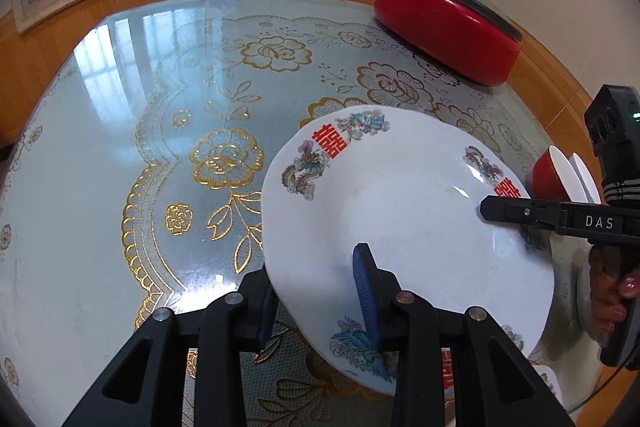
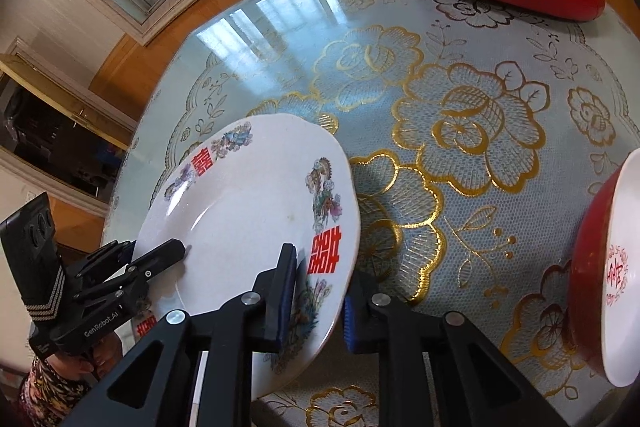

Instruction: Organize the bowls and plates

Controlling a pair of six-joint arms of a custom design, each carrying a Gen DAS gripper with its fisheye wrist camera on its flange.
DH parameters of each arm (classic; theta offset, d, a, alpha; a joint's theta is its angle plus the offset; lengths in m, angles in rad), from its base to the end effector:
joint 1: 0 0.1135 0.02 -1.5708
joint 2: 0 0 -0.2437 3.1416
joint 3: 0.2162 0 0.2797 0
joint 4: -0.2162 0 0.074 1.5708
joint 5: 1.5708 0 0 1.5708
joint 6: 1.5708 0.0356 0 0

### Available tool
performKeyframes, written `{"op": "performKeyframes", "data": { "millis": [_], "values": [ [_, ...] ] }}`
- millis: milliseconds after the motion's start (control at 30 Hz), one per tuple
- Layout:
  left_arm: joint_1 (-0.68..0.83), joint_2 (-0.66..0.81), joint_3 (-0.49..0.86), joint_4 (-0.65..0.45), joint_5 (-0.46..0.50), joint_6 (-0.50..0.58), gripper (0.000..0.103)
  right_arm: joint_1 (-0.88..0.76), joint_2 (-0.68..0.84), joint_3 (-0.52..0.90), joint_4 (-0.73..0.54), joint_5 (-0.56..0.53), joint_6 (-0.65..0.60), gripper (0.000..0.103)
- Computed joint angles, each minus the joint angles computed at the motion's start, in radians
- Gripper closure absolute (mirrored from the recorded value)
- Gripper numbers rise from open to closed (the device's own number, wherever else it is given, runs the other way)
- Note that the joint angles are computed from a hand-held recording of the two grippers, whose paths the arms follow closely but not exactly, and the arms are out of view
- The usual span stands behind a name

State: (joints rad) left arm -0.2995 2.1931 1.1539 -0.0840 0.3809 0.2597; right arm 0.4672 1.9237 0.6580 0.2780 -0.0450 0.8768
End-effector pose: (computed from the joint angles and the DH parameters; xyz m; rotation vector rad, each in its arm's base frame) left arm 0.3769 -0.1302 0.0099 0.8451 2.5208 -0.5240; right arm 0.2706 0.1383 0.0082 0.5235 2.6084 0.5439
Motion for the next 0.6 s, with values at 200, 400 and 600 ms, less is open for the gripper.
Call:
{"op": "performKeyframes", "data": {
  "millis": [200, 400, 600],
  "values": [
    [-0.017, 0.007, -0.002, 0.024, -0.042, 0.028, 0.068, -0.01, 0.051, 0.016, 0.031, -0.008, -0.009, 0.081],
    [-0.017, 0.056, 0.073, -0.005, -0.036, 0.056, 0.066, -0.041, 0.073, 0.06, 0.004, -0.017, -0.067, 0.078],
    [-0.023, 0.078, 0.105, -0.006, -0.054, 0.06, 0.066, -0.049, 0.097, 0.094, -0.003, -0.005, -0.107, 0.079]
  ]
}}
